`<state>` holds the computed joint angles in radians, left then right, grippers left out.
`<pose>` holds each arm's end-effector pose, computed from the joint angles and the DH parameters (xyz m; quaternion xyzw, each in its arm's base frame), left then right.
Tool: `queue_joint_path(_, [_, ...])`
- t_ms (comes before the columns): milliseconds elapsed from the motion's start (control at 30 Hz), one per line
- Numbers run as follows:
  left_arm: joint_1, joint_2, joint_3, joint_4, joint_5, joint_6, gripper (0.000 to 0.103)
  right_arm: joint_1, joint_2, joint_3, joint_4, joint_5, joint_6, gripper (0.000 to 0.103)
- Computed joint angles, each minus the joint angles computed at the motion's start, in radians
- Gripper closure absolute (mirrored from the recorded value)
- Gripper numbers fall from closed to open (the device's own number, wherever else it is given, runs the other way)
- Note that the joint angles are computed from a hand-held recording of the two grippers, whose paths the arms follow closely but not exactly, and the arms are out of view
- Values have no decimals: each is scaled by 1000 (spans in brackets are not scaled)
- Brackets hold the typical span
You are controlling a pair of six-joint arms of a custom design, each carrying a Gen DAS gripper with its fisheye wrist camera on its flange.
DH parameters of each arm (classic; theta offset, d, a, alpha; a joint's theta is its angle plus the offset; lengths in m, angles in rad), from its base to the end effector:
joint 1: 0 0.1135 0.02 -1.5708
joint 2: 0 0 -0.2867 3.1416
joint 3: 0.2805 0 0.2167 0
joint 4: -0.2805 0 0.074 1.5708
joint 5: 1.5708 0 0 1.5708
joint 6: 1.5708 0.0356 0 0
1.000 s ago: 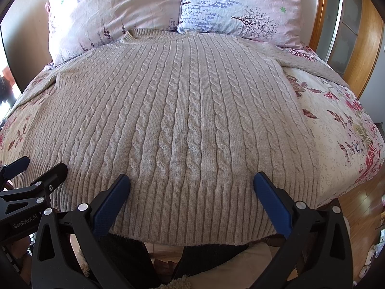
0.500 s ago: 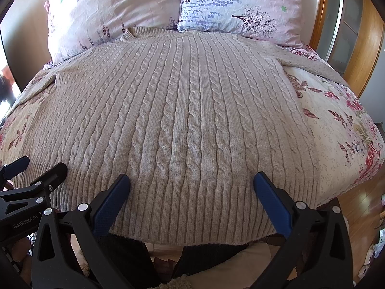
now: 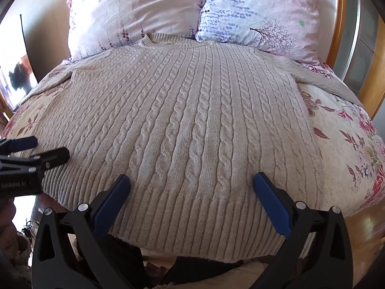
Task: Fold small clothes
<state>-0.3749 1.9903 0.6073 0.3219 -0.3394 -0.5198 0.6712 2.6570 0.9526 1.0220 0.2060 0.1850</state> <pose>0.2715 -0.0941 0.0881 -0.1115 0.9482 0.0399 0.2947 0.3098 0.2368 -0.0360 -0.1733 0.8824 0.0930 0.4274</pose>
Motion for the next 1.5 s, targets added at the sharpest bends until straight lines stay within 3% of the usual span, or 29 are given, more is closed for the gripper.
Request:
queue_joint_path(100, [24, -12, -10, 71, -29, 42, 2, -24, 10, 0, 30, -50, -40, 1])
queue_joint_path(267, [88, -17, 22, 126, -13, 100, 2, -75, -55, 18, -93, -150, -37, 1])
queue_joint_path(367, [142, -15, 59, 120, 52, 119, 2, -176, -131, 26, -168, -194, 84, 1])
queue_joint_path(433, [167, -9, 90, 108, 87, 138, 2, -281, -158, 61, -213, -293, 169, 1])
queue_joint_path(567, [190, 9, 90, 215, 152, 193, 2, -465, -134, 221, -310, -448, 325, 1])
queue_joint_path(833, [237, 79, 175, 226, 304, 205, 2, -651, 75, 715, -609, -563, 601, 35])
queue_joint_path(1000, [263, 113, 234, 194, 361, 179, 2, -701, 187, 940, -698, -558, 723, 43])
queue_joint_path(1167, [278, 122, 201, 299, 381, 187, 2, -734, 257, 1039, -705, -548, 798, 60])
queue_joint_path(1333, [298, 108, 259, 211, 396, 220, 2, -755, 294, 1068, -664, -529, 816, 78])
queue_joint_path(1500, [323, 139, 361, 89, 373, 222, 2, -752, 310, 1110, -686, -493, 773, 90])
